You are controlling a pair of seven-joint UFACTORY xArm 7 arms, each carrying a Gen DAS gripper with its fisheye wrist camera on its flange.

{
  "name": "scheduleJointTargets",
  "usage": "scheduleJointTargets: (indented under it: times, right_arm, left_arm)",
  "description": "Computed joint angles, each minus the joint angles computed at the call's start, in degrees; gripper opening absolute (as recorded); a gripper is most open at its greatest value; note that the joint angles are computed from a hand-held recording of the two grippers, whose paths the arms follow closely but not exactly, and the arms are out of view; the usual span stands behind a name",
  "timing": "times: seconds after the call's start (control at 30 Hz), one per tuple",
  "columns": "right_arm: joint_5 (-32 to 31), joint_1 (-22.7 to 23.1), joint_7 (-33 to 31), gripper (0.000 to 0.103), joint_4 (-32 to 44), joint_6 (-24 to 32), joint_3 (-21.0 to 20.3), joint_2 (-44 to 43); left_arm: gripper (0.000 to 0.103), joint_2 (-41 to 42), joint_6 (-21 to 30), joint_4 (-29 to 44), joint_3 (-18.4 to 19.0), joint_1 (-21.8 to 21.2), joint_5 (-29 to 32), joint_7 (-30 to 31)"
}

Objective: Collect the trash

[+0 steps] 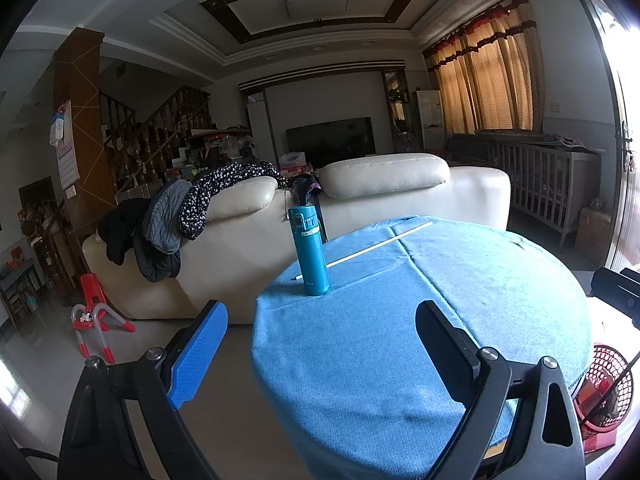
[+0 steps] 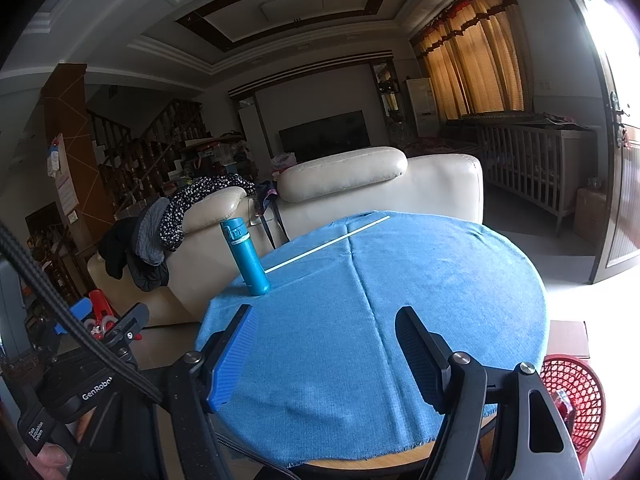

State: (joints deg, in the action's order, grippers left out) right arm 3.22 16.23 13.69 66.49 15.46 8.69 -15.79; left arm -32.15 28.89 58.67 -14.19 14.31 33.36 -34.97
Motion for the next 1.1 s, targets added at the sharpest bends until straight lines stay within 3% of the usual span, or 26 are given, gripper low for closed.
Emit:
scheduleJointTargets:
  times: [1.1]
  right_arm:
    - [-0.58,-0.14,0.55,0.075,0.17,-0.05,0.16,0.04]
  left_arm:
    - [0.095,-0.05,0.24,-0.18,0.17,-0.31,0.09,-0.2]
